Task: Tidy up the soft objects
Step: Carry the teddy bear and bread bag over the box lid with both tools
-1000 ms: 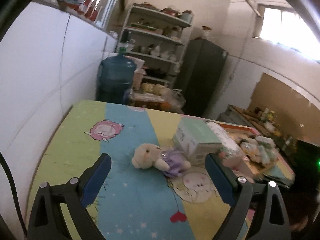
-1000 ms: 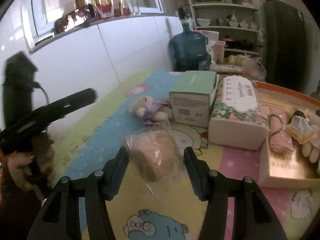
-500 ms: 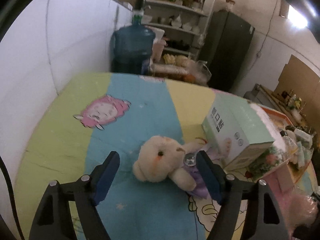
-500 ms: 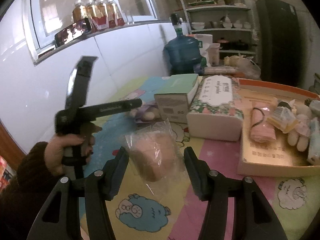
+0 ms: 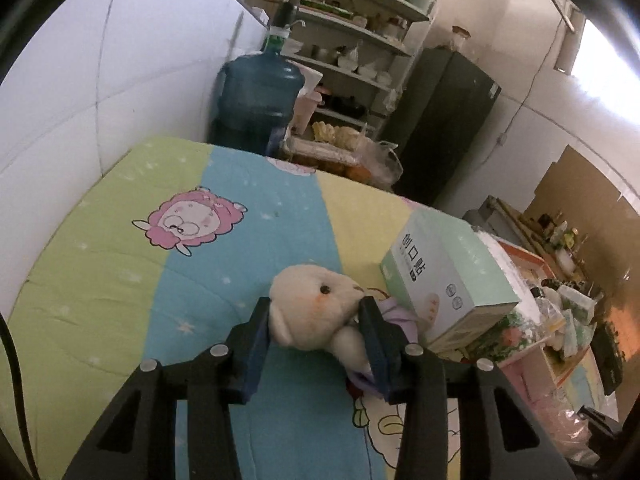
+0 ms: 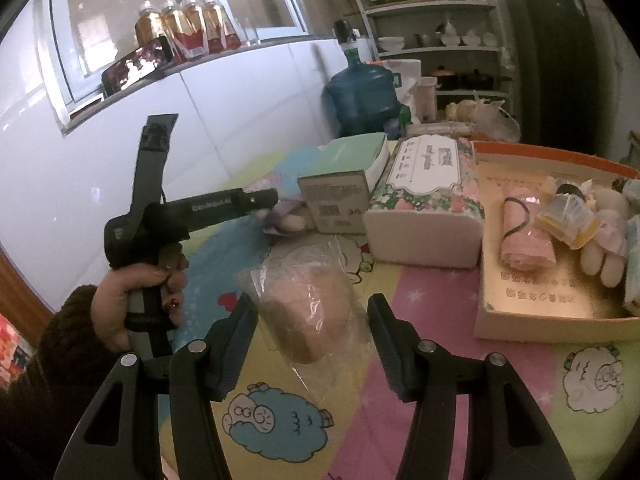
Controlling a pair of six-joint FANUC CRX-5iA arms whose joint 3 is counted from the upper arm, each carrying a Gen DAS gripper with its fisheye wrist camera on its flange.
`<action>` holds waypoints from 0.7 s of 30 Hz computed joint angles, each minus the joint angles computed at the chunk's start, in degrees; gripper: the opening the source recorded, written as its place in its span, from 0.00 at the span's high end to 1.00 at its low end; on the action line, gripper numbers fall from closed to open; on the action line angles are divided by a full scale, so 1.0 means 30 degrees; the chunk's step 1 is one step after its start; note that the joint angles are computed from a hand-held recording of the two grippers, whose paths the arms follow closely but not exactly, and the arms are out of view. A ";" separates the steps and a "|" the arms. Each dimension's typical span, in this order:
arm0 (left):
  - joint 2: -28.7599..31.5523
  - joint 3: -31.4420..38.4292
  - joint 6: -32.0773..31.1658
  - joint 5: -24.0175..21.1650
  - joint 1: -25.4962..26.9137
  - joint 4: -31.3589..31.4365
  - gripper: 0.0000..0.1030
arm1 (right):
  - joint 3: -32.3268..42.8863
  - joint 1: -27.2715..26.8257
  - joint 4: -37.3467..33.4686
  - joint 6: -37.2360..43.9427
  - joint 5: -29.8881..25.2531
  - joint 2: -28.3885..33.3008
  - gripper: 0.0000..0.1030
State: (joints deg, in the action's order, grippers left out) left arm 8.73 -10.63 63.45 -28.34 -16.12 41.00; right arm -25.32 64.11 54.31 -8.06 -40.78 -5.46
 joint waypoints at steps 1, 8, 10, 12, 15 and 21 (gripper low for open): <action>-0.0087 -0.0130 -0.0290 0.0196 -0.0046 0.0267 0.57 | 0.0009 -0.0012 -0.0011 -0.0021 0.0024 0.0013 0.43; -0.1129 -0.1398 -0.1663 0.1626 -0.0591 0.1404 0.57 | -0.0054 0.0030 0.0415 -0.0535 -0.0059 0.0017 0.43; -0.1556 -0.1854 -0.2195 0.2105 -0.0776 0.1839 0.57 | -0.0101 0.0100 0.0590 -0.0728 -0.0240 -0.0018 0.43; -0.2152 -0.2451 -0.2669 0.2547 -0.0944 0.2252 0.57 | -0.0109 0.0177 0.0745 -0.0915 -0.0385 -0.0027 0.43; -0.2982 -0.3231 -0.3389 0.3163 -0.1250 0.2930 0.57 | -0.0078 0.0285 0.0962 -0.1165 -0.0597 0.0001 0.43; -0.4490 -0.4330 -0.4067 0.3968 -0.1778 0.3023 0.57 | -0.0124 0.0652 0.1318 -0.1397 -0.0959 -0.0029 0.43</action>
State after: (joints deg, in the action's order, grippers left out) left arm -4.74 -23.62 51.25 -16.44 -21.46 50.07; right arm -25.69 66.07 58.27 -12.25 -43.66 -5.54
